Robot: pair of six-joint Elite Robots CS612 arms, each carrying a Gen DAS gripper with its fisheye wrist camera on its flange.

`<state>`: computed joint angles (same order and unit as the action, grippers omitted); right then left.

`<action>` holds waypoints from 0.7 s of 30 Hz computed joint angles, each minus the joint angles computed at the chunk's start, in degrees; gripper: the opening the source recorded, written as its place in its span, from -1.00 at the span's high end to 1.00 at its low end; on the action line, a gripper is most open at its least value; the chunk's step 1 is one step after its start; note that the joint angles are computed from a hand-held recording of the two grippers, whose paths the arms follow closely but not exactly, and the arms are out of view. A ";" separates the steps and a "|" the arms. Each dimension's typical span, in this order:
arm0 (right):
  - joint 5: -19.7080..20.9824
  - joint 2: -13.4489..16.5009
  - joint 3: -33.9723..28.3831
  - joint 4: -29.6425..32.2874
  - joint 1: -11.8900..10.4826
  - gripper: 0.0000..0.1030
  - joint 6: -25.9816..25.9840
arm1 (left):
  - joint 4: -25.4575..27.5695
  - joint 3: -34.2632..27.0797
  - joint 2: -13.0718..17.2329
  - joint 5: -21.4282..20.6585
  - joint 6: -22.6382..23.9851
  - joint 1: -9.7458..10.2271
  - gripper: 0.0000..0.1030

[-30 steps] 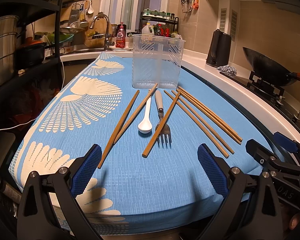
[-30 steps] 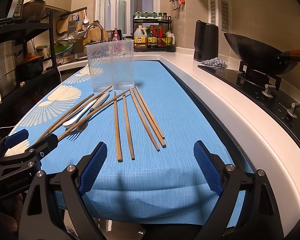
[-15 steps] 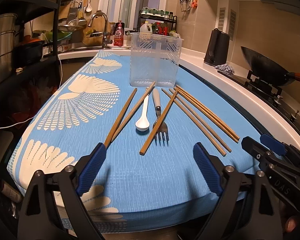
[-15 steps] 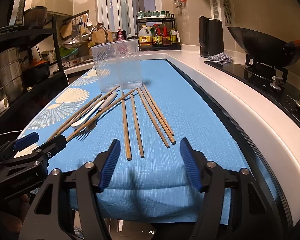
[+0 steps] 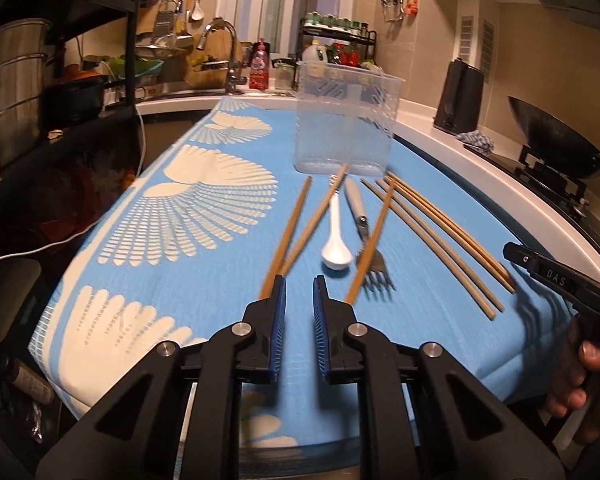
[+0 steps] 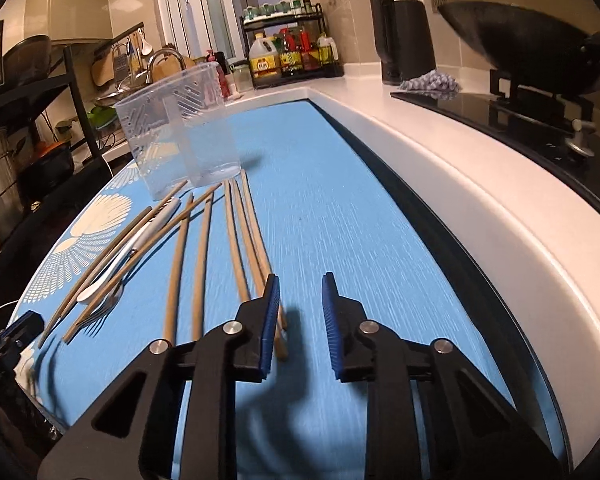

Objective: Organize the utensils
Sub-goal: 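Close the left tool on a wooden chopstick while the right tool grasps another chopstick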

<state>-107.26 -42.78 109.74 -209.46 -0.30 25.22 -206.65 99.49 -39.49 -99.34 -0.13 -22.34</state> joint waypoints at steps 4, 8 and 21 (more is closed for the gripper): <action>3.36 0.24 -0.55 1.62 -0.40 0.57 -3.64 | 1.49 -0.45 0.27 0.93 0.66 0.14 0.72; 3.49 0.34 -0.89 2.16 -0.24 0.57 -5.76 | 3.02 -0.97 0.52 1.40 0.31 0.41 0.72; 6.65 -0.78 0.22 3.24 -0.38 0.91 -5.60 | 4.08 -0.97 0.53 1.25 0.45 0.36 0.89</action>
<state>-100.61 -43.56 109.96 -206.22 -0.68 19.63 -202.57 98.53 -38.96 -98.09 0.31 -21.98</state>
